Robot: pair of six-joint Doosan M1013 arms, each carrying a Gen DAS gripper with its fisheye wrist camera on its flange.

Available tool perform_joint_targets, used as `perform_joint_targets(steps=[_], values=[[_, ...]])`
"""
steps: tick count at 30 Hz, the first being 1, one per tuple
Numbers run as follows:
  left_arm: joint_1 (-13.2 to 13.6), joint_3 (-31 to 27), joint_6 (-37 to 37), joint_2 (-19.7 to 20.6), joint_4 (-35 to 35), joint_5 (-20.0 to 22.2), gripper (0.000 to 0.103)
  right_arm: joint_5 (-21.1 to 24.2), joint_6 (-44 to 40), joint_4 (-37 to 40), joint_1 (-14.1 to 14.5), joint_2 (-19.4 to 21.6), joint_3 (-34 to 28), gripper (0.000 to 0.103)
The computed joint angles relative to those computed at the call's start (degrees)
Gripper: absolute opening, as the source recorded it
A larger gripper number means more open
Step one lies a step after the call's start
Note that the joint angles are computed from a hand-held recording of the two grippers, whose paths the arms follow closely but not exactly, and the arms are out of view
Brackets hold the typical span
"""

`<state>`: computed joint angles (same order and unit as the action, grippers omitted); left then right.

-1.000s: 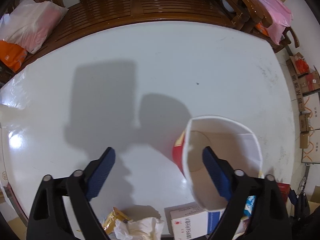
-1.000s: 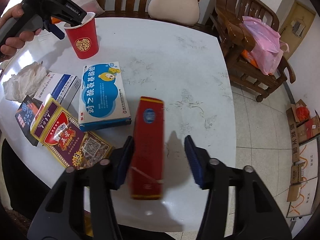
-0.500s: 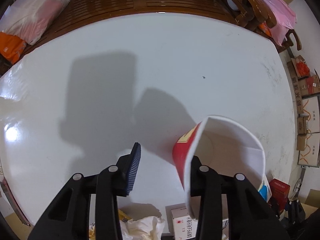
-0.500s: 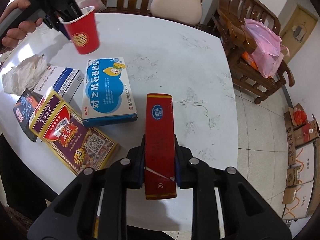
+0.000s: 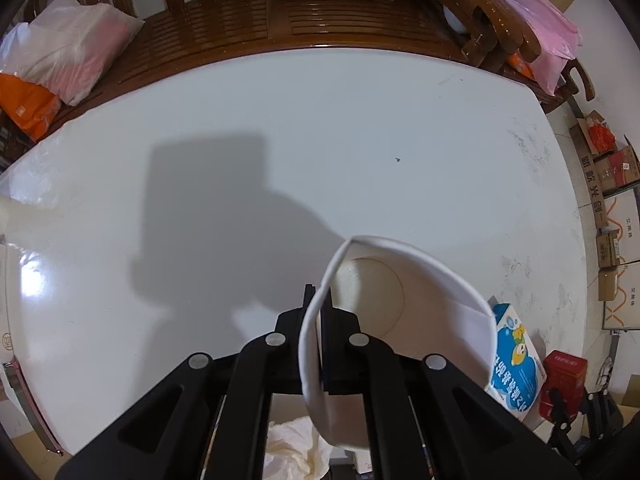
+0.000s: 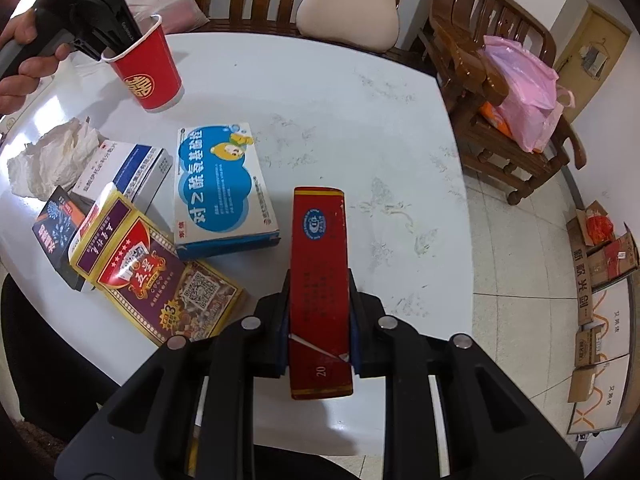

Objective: Collect trash
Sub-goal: 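Carry the red cup and red box down toward the white trash bag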

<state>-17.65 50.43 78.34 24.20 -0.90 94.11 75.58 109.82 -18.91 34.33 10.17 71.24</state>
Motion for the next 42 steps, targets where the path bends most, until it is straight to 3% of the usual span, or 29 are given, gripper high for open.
perform_joint_targets(steps=[15,18,21,28,32,36,42], values=[[-2.8,6.6,4.0,-8.4,4.1,-5.6,0.003,1.0,1.8,-4.4,4.3,-0.5,-3.4,0.022],[-3.1,9.7,4.8,-11.0,4.2,-7.4,0.003,1.0,2.2,-4.6,5.4,-0.7,-4.0,0.022],[-2.3,14.3,5.5,-14.4,-0.1,-10.9,0.003,0.6,2.6,-5.2,6.4,-1.1,-4.0,0.022],[-3.8,20.9,5.7,-20.0,1.8,-14.1,0.003,-0.3,3.1,-5.2,9.4,-1.8,-3.9,0.022],[-6.0,24.6,5.3,-23.5,6.3,-17.4,0.003,-0.9,3.1,-4.4,10.7,-2.1,-3.7,0.022],[-5.6,27.3,5.4,-26.0,3.7,-17.7,0.003,-1.5,3.4,-3.8,12.2,-2.9,-2.8,0.022],[-7.4,33.0,3.8,-30.5,6.2,-20.6,0.003,-2.9,5.5,-3.2,14.2,-4.3,-0.5,0.022]])
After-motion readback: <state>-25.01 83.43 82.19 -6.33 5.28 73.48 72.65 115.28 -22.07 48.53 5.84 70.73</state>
